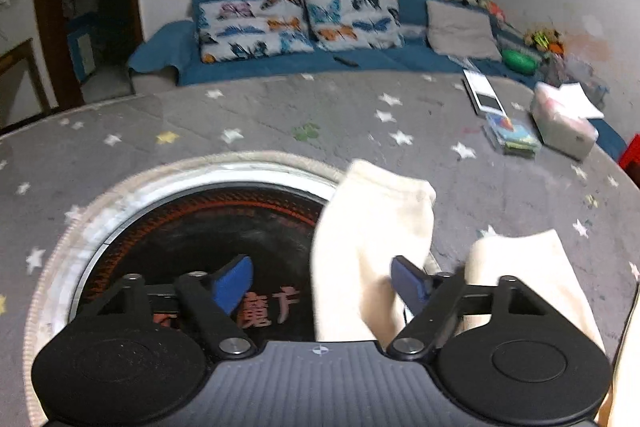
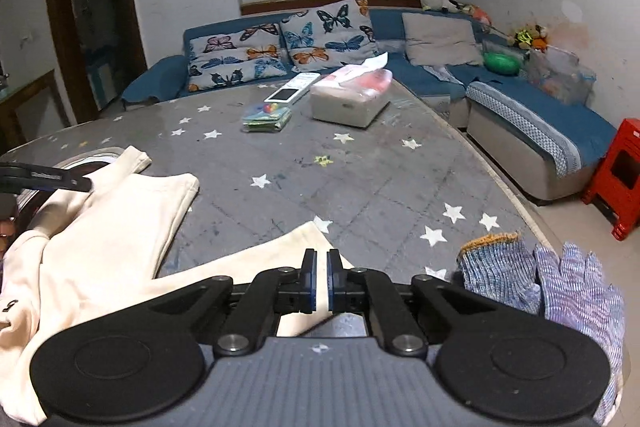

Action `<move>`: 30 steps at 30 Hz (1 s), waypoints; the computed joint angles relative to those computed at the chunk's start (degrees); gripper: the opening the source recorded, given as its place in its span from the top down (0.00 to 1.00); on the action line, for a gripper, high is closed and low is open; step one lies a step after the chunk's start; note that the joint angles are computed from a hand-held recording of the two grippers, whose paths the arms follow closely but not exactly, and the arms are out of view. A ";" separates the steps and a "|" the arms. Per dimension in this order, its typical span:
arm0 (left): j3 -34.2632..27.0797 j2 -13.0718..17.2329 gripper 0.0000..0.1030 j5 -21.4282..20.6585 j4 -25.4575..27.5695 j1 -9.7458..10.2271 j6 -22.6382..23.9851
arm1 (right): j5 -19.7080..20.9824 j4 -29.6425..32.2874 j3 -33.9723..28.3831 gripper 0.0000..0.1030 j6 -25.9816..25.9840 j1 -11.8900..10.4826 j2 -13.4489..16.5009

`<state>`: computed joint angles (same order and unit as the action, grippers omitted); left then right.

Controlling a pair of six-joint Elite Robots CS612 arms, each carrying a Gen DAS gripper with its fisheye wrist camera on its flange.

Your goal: Fold clothes

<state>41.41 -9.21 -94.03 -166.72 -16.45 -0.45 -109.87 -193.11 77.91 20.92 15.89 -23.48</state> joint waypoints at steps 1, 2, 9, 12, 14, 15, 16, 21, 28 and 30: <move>-0.46 0.19 0.38 -0.40 1.00 0.03 -0.09 | 0.45 -0.08 -0.31 0.93 -0.37 0.02 0.10; -0.62 0.29 0.46 -0.80 1.51 0.09 -0.23 | 1.19 0.00 -0.74 0.92 -0.68 0.02 0.25; -0.17 0.42 0.92 -3.58 0.15 0.53 0.24 | 6.77 2.98 -5.30 0.77 -3.37 0.40 2.05; 2.16 -0.41 0.94 -2.90 -3.99 0.54 0.62 | 8.22 4.03 -7.03 0.76 -5.13 0.73 2.73; 4.14 -1.18 0.94 -2.24 -7.34 0.63 0.10 | 9.09 4.54 -8.06 0.76 -6.15 0.93 3.14; 5.10 -1.64 0.94 -1.91 -8.90 0.74 -0.81 | 9.41 4.84 -8.57 0.76 -6.55 1.02 3.33; 6.49 -2.28 0.94 -1.24 -10.82 0.89 -1.94 | 9.73 5.15 -9.08 0.76 -6.94 1.11 3.53; 14.66 -6.00 0.94 4.41 -20.20 2.00 -7.74 | 11.43 7.65 -11.30 0.75 -8.83 1.41 4.46; 27.89 -11.82 0.94 11.19 -27.04 3.99 -13.79 | 13.14 9.74 -10.25 0.54 -12.58 1.85 4.13; 30.94 -13.10 0.94 12.26 -27.67 4.40 -14.86 | 13.07 10.13 -9.41 0.52 -14.02 1.99 3.77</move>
<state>72.35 -22.32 -81.77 -194.38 -12.06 -15.31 -96.81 -182.98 68.50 6.90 17.87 -19.71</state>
